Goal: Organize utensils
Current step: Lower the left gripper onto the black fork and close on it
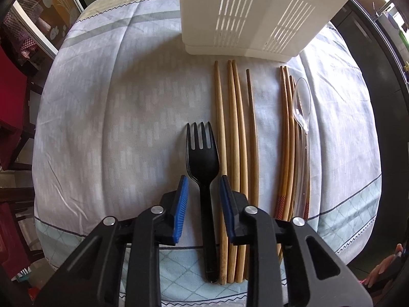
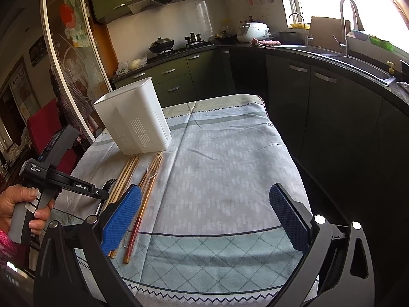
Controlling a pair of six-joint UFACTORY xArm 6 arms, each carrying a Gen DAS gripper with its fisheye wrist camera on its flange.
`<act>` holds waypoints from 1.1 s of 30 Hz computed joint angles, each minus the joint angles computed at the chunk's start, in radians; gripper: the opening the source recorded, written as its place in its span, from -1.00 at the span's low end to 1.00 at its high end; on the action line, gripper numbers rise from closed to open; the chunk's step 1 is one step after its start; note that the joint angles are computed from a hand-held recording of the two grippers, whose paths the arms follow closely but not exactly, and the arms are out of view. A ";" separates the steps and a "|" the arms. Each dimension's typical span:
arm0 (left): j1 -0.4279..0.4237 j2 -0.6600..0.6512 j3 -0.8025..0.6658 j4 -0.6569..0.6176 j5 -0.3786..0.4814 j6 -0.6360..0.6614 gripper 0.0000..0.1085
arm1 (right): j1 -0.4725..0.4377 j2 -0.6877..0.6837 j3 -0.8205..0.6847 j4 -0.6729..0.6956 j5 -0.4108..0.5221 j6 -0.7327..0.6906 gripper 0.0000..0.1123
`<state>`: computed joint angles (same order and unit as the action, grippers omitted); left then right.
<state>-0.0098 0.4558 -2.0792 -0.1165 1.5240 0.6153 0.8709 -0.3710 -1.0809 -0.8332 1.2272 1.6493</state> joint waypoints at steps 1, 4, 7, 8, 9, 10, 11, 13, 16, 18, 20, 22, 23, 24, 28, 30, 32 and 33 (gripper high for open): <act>-0.006 -0.008 0.012 0.007 -0.004 -0.001 -0.77 | 0.000 0.001 -0.001 -0.001 0.000 0.000 0.76; -0.014 -0.036 0.062 0.018 -0.023 0.001 -0.84 | 0.001 0.004 -0.003 -0.005 -0.002 -0.002 0.77; -0.016 -0.053 0.096 0.014 -0.042 -0.010 -0.85 | -0.003 0.012 -0.007 -0.001 -0.012 -0.010 0.77; -0.011 -0.064 0.118 0.012 -0.055 -0.005 -0.84 | -0.004 0.016 -0.010 0.002 -0.015 -0.015 0.76; -0.012 -0.069 0.128 0.012 -0.067 -0.004 -0.84 | -0.003 0.023 -0.017 0.006 -0.013 -0.023 0.76; -0.005 -0.085 0.149 0.010 -0.076 0.004 -0.84 | -0.003 0.029 -0.024 0.009 -0.013 -0.030 0.76; 0.000 -0.075 0.133 0.009 -0.071 0.011 -0.83 | -0.002 0.035 -0.030 0.011 -0.011 -0.037 0.76; 0.003 -0.069 0.133 0.013 -0.071 0.013 -0.80 | -0.001 0.043 -0.040 0.011 -0.011 -0.045 0.76; 0.020 -0.064 0.127 0.006 -0.066 0.036 -0.80 | 0.001 0.053 -0.052 0.006 -0.007 -0.049 0.77; 0.025 -0.055 0.117 -0.002 -0.064 0.035 -0.80 | -0.004 0.060 -0.056 0.008 -0.014 -0.054 0.76; 0.026 -0.058 0.131 0.007 -0.095 0.052 -0.80 | -0.012 0.069 -0.060 0.013 -0.027 -0.061 0.76; 0.021 -0.070 0.153 0.014 -0.117 0.060 -0.83 | -0.019 0.085 -0.072 0.023 -0.034 -0.076 0.77; 0.021 -0.067 0.149 0.009 -0.112 0.059 -0.84 | -0.025 0.093 -0.079 0.030 -0.041 -0.086 0.77; 0.022 -0.059 0.134 -0.001 -0.102 0.055 -0.84 | -0.034 0.098 -0.085 0.041 -0.053 -0.101 0.77; 0.040 -0.081 0.158 -0.052 -0.174 0.072 -0.84 | -0.102 0.130 -0.120 0.120 -0.145 -0.194 0.76; 0.057 -0.082 0.141 -0.091 -0.185 0.089 -0.84 | -0.164 0.138 -0.117 0.218 -0.257 -0.259 0.77; 0.078 -0.049 0.068 -0.127 -0.140 0.096 -0.84 | -0.217 0.162 -0.119 0.322 -0.373 -0.331 0.76; 0.088 -0.031 0.030 -0.142 -0.115 0.095 -0.84 | -0.237 0.182 -0.134 0.374 -0.399 -0.367 0.76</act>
<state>0.0782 0.4248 -2.0490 -0.2588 1.4089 0.7107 0.6342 -0.1888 -1.2146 -0.4596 0.8284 1.2824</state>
